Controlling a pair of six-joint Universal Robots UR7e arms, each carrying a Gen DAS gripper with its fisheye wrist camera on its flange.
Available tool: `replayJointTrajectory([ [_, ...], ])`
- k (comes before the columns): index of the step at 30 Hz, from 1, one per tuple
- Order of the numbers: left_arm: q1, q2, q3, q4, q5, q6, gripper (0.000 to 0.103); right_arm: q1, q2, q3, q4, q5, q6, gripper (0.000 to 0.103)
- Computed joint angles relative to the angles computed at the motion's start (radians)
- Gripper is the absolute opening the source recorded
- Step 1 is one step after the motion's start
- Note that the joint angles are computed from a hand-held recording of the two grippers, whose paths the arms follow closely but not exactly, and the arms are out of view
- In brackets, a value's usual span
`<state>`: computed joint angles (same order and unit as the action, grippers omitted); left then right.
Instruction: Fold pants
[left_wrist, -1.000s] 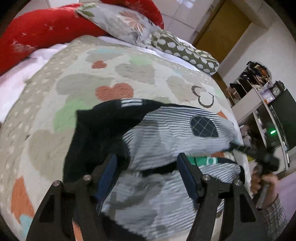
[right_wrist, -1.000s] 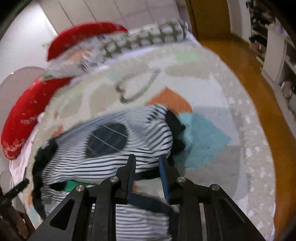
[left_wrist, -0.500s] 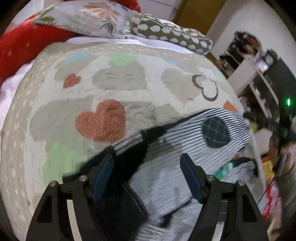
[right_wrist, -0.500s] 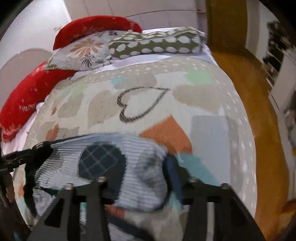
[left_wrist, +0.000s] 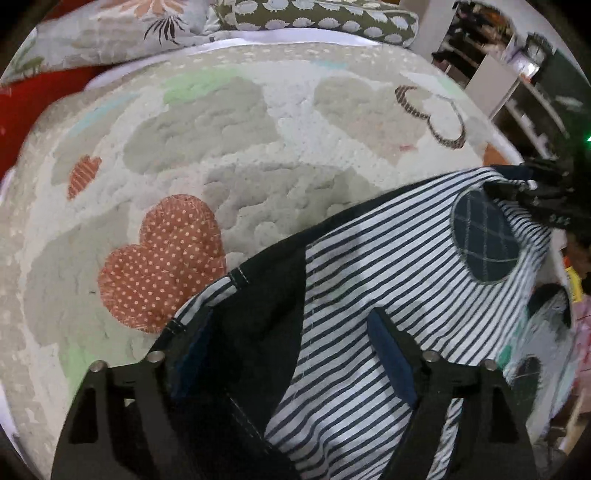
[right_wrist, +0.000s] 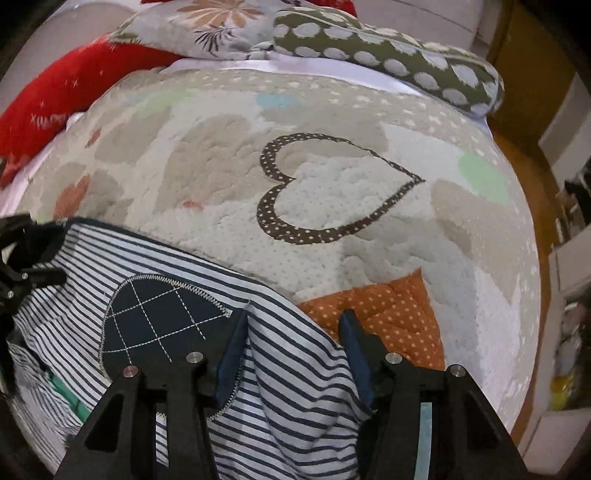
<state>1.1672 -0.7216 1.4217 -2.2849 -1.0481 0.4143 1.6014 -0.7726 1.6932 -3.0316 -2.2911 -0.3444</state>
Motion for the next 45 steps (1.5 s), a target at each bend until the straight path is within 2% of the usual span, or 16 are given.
replayJointTrajectory([
  [1,-0.007,-0.01,0.023,-0.031,0.008,0.022,0.048,0.001,0.001,0.001,0.0,0.007,-0.004,0.031],
  [2,-0.009,-0.016,0.031,-0.043,0.01,0.027,0.024,0.003,0.001,0.003,0.007,0.016,-0.004,0.013],
  [3,-0.01,-0.023,0.036,-0.049,0.008,0.021,0.002,0.006,-0.002,0.007,0.015,0.027,-0.004,0.006],
  [4,-0.008,-0.034,0.033,-0.034,-0.008,0.004,0.003,0.01,0.003,0.006,0.009,0.023,-0.004,0.005],
  [7,-0.018,-0.075,0.08,-0.096,-0.005,0.011,0.003,0.035,0.022,0.007,-0.051,-0.02,-0.016,0.005],
  [14,-0.064,-0.174,0.215,-0.223,0.005,0.03,0.003,0.093,-0.01,0.068,-0.157,-0.058,-0.02,0.005],
  [27,-0.122,-0.423,0.528,-0.431,-0.014,0.017,0.003,0.21,-0.083,0.31,-0.351,-0.076,0.008,0.005],
  [33,-0.125,-0.499,0.625,-0.464,-0.039,-0.017,0.003,0.242,-0.092,0.396,-0.408,-0.077,0.048,0.005],
  [39,-0.124,-0.539,0.682,-0.47,-0.045,-0.044,0.003,0.261,-0.085,0.458,-0.445,-0.072,0.099,0.005],
  [42,-0.126,-0.539,0.695,-0.48,-0.026,-0.057,0.003,0.259,-0.075,0.462,-0.45,-0.079,0.115,0.005],
  [45,-0.132,-0.537,0.71,-0.498,0.01,-0.088,0.003,0.248,-0.08,0.463,-0.428,-0.053,0.16,0.005],
])
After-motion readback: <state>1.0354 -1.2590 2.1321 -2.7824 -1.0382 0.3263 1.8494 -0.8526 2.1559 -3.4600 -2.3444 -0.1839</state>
